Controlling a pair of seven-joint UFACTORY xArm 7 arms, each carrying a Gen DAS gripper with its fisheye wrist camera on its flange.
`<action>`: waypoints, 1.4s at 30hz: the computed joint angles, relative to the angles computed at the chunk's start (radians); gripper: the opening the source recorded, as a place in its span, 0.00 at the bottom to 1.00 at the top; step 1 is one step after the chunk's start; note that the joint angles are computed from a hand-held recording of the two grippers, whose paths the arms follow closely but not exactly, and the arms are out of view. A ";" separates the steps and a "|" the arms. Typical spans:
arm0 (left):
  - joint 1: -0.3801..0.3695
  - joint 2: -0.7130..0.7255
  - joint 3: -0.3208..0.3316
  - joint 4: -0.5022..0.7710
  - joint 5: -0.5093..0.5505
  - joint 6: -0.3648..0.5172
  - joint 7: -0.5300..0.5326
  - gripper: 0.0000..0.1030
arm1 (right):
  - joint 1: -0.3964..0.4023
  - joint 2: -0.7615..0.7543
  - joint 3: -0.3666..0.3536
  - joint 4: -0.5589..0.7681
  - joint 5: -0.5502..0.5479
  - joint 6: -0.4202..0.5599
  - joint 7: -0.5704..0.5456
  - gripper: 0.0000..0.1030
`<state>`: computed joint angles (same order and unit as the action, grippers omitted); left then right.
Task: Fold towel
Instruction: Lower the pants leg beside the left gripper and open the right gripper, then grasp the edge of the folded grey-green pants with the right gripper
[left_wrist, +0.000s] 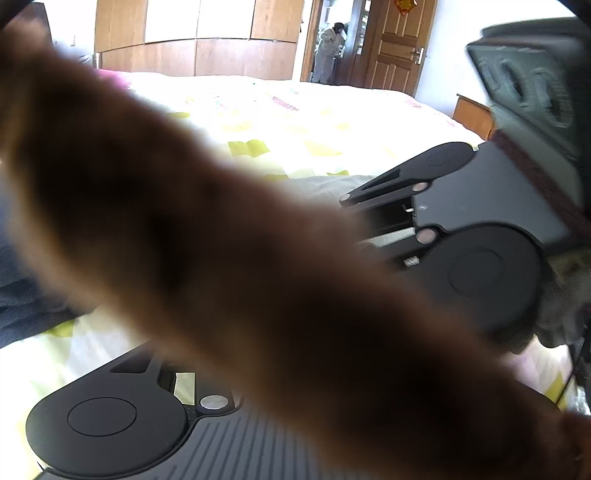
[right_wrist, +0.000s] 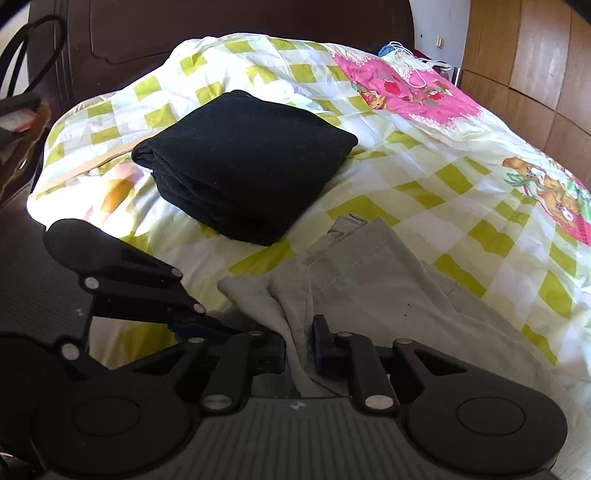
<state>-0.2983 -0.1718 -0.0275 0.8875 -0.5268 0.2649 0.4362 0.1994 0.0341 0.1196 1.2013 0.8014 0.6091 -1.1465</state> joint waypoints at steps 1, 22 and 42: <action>-0.001 -0.017 0.005 -0.007 -0.009 0.013 0.006 0.41 | -0.006 -0.008 -0.005 0.004 0.013 0.027 -0.003 0.35; -0.021 0.235 -0.058 0.331 0.247 0.162 -0.138 0.46 | -0.312 -0.030 -0.231 0.011 -0.220 0.134 0.636 0.45; -0.031 0.312 -0.142 0.464 0.485 0.315 -0.363 0.49 | -0.585 0.155 -0.209 0.194 0.246 0.549 0.498 0.20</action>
<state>-0.3294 0.1399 -0.1692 1.3519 -0.0415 0.5799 0.0735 -0.3856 0.1895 -0.0890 1.3957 1.0472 1.1577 -0.6482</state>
